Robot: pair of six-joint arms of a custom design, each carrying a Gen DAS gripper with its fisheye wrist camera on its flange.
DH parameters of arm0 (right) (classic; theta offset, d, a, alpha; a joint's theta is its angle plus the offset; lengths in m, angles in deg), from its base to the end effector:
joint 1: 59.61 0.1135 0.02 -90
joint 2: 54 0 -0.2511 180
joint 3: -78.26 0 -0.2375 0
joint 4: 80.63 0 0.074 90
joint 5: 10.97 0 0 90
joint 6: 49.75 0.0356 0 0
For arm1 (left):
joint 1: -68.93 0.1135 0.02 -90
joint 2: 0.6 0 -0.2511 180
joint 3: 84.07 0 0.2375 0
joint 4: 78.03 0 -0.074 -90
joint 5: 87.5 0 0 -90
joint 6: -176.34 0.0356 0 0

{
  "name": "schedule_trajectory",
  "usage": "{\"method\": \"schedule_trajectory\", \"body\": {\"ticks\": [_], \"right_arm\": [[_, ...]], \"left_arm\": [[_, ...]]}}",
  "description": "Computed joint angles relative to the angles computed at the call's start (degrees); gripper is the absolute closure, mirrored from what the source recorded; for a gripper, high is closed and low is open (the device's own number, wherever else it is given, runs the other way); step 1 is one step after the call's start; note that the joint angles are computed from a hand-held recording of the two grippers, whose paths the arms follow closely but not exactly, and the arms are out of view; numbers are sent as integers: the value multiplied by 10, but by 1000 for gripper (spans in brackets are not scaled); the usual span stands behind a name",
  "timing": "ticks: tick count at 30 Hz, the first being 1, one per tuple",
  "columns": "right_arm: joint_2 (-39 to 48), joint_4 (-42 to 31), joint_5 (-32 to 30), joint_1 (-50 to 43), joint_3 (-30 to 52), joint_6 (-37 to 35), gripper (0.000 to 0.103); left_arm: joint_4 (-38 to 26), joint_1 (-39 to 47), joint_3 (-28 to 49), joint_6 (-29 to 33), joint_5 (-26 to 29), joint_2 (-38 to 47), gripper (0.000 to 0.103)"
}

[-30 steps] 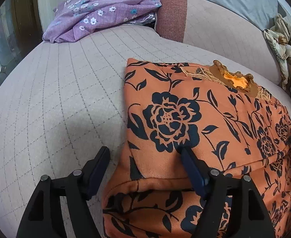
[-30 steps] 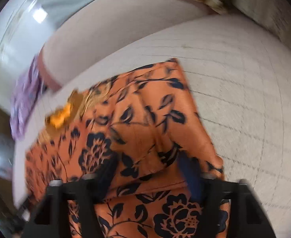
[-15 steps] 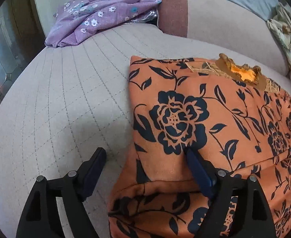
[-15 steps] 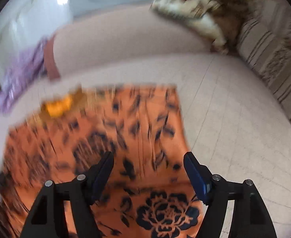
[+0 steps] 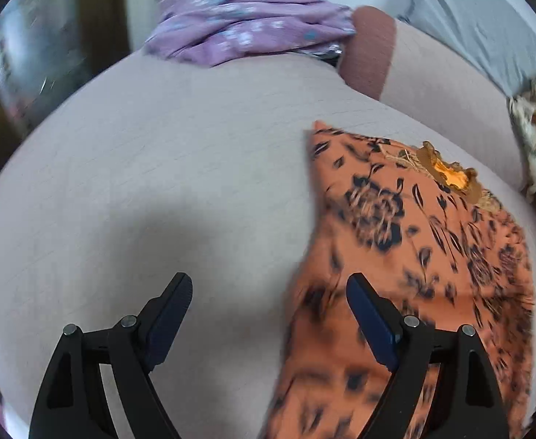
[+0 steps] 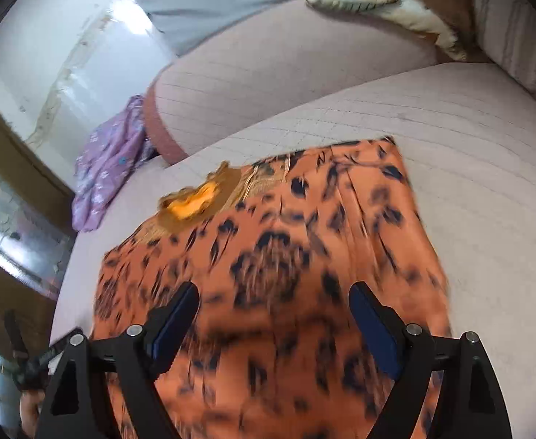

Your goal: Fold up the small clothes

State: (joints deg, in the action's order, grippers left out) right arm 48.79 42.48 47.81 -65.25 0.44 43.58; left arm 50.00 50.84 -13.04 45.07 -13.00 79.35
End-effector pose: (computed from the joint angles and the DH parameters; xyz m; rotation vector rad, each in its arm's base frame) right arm 0.3692 -0.0179 0.2678 -0.0074 2.4941 0.6798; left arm 0.2534 -0.0728 0.2293 -0.6053 2.4996 -0.0265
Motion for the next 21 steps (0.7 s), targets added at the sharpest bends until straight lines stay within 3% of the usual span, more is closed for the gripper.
{"method": "schedule_trajectory", "body": {"ticks": [4,8,10,14,18,21], "right_arm": [[-121,-43,4,-68,-131,-87,16],[-196,-133,7,-202,-200,-213,16],[-203,-176,-4,-256,-212,-260,16],[-185,-280,-29,-350,-203,-376,16],[-191,-295,-38,-369,-221,-392,16],[-197,-308,-43,-374,-227,-397,16]], "left_arm": [[-64,-34,-109,-70,23,-165,16],[-145,-167,-163,-185,7,-272,16],[-174,-262,-166,-251,-14,-277,16],[-182,-371,-169,-316,-27,-235,16],[-208,-440,-136,-356,-62,-154,16],[-208,-475,-136,-401,-64,-179,16]]}}
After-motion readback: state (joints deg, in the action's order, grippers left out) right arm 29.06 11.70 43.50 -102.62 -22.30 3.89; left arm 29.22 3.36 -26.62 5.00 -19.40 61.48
